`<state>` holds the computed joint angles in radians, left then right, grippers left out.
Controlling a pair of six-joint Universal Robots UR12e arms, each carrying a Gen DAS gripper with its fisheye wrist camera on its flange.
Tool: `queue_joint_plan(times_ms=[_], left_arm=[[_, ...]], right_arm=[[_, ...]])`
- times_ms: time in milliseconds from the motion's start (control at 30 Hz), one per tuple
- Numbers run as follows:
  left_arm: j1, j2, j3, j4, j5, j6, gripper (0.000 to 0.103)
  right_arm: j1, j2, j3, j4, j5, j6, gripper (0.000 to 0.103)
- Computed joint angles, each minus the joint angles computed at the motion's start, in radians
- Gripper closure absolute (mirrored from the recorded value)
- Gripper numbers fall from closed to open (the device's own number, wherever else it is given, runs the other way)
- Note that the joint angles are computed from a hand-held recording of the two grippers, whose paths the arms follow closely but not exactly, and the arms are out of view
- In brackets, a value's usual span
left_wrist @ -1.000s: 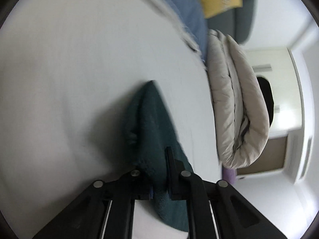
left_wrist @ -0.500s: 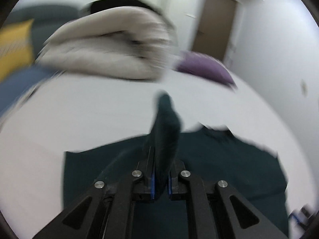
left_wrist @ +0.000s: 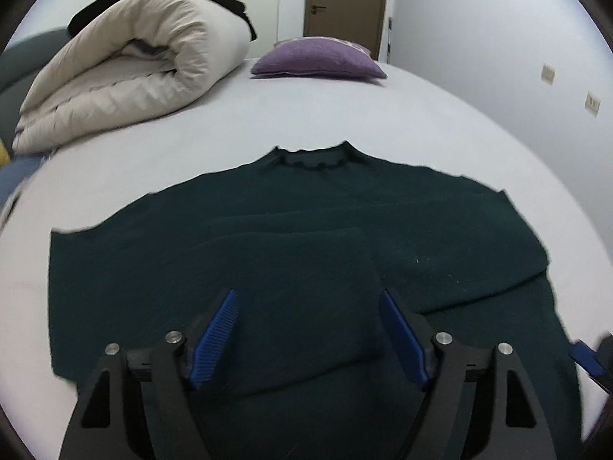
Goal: Fold small clothes
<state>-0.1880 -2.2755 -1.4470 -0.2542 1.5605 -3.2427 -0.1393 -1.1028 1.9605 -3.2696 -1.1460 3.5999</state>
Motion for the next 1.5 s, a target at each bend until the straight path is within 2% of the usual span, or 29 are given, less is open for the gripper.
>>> queue_joint_plan(times_ms=[67,200,300,367,433,467,567,700,800,867,900,967,1033,1167,1367,1500], left_arm=[[0.02,0.028,-0.051,0.042,-0.018,-0.013,0.02],[0.07,0.075,-0.134,0.111,-0.064,-0.071,0.019],[0.114,0.092,-0.175,0.145,-0.087,-0.137,0.019],[0.138,0.099,-0.192,0.151,-0.095,-0.171,0.019],[0.159,0.105,-0.21,0.171,-0.112,-0.201,0.019],[0.169,0.111,-0.222,0.182,-0.116,-0.217,0.019],[0.196,0.124,-0.251,0.217,-0.135,-0.247,0.019],[0.223,0.125,-0.27,0.243,-0.163,-0.284,0.019],[0.235,0.122,-0.278,0.258,-0.181,-0.327,0.021],[0.24,0.119,-0.279,0.269,-0.185,-0.341,0.021],[0.241,0.118,-0.279,0.27,-0.186,-0.341,0.021],[0.243,0.117,-0.277,0.272,-0.183,-0.341,0.021],[0.246,0.114,-0.273,0.271,-0.187,-0.354,0.021],[0.248,0.104,-0.255,0.265,-0.196,-0.368,0.021],[0.236,0.082,-0.205,0.238,-0.201,-0.345,0.021],[0.228,0.057,-0.148,0.164,-0.183,-0.317,0.021]], right_arm=[[0.008,0.009,-0.031,0.03,0.006,-0.026,0.008],[0.038,0.04,-0.131,0.134,0.063,-0.107,0.009],[0.072,0.084,-0.238,0.259,0.114,-0.198,0.014],[0.091,0.13,-0.32,0.358,0.159,-0.23,0.029],[0.111,0.176,-0.398,0.452,0.15,-0.234,0.033],[0.119,0.19,-0.422,0.487,0.129,-0.235,0.04],[0.138,0.231,-0.49,0.585,0.069,-0.222,0.042],[0.155,0.25,-0.515,0.595,0.047,-0.267,0.046],[0.17,0.252,-0.517,0.599,0.02,-0.307,0.058],[0.181,0.257,-0.533,0.612,-0.004,-0.339,0.071],[0.184,0.256,-0.531,0.608,-0.015,-0.347,0.074],[0.186,0.254,-0.529,0.602,-0.03,-0.37,0.088],[0.184,0.247,-0.52,0.581,-0.031,-0.385,0.095],[0.176,0.222,-0.496,0.517,-0.037,-0.393,0.096],[0.148,0.183,-0.458,0.439,-0.047,-0.384,0.096],[0.124,0.189,-0.452,0.492,-0.096,-0.36,0.096]])
